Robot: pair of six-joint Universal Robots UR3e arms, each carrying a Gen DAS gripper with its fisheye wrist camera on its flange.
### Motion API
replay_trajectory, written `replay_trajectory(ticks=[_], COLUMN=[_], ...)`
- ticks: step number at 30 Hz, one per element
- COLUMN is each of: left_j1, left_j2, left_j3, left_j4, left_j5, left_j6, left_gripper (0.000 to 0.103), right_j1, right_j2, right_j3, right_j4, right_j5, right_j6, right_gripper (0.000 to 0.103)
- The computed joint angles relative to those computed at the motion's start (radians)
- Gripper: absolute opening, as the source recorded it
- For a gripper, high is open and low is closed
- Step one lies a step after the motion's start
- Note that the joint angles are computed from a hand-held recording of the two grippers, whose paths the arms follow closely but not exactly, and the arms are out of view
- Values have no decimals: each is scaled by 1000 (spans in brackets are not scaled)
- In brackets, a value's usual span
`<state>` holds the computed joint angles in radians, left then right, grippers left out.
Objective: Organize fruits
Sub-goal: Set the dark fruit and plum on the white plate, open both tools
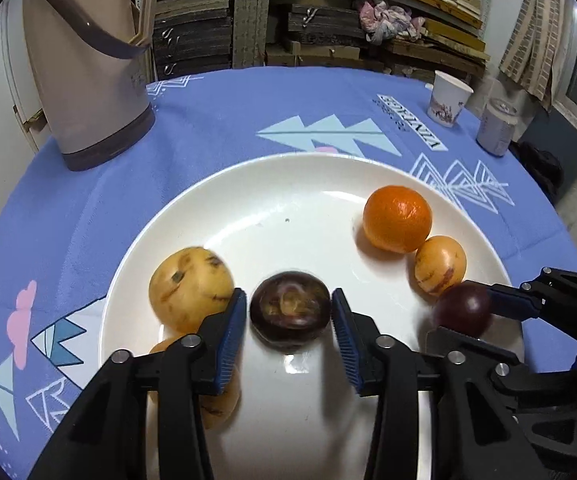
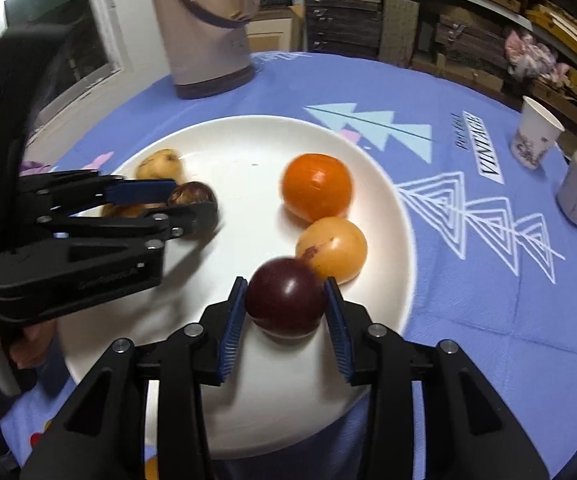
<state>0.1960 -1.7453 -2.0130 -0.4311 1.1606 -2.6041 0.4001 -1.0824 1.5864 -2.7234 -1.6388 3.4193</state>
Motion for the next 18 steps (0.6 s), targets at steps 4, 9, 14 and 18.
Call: replay_trajectory(ticks=[4,9,14,18], left_j1=[20,86,203,334], left_j2=[84,251,453,631], left_j3=[-51,-111,-204,-219], left_j4=[12,-110,-263,-563], left_j5=[-24,-89,-178,-244], left_j6=[14,92,203,354], left_gripper=[59,59,60,67], right_j1=[-13,5,66,131], right_j2=[-79,-216,-327,-415], right_j3=[96,218,328,397], right_j4=[-78,-133,-151,-113], right_j5=[28,7,-76,-131], right_j6=[20,40,88,141], right_gripper=[52,57,83,89])
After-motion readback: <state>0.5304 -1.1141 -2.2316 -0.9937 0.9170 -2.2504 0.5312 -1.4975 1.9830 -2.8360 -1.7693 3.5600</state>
